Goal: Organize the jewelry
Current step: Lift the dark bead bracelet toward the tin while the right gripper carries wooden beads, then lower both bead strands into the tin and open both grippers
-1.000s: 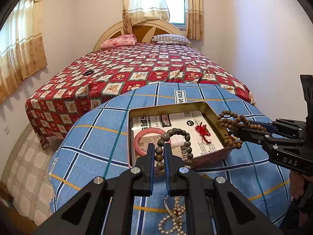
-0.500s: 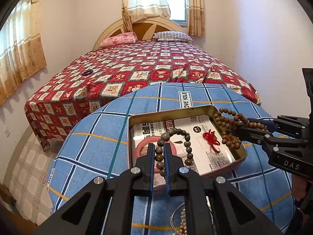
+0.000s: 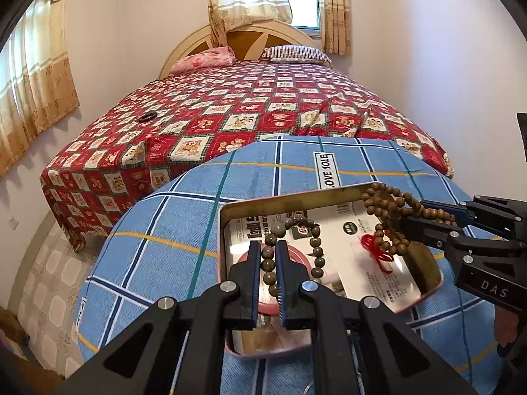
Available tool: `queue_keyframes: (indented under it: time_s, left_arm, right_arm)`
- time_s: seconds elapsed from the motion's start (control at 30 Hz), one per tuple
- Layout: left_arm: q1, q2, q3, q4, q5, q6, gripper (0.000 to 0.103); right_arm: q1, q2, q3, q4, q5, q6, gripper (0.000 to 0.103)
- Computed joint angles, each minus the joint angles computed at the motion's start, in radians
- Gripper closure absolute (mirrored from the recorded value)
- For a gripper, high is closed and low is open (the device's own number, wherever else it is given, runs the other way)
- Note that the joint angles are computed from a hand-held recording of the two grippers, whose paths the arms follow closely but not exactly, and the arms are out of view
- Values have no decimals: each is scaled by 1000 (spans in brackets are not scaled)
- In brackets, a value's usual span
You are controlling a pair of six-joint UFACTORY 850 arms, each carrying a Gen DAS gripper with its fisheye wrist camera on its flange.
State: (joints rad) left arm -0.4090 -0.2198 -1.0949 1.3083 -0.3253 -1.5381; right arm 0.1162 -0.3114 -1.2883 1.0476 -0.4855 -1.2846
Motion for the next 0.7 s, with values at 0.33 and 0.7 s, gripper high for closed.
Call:
queue_keyframes:
  time_s: [0.33, 0.7]
  left_arm:
    - [18, -47, -47, -66, -3, 79, 95]
    - [28, -89, -86, -135, -11, 158, 95]
  right_arm:
    - [10, -49, -46, -47, 7, 61, 70]
    - [27, -93, -91, -105, 25, 118, 70]
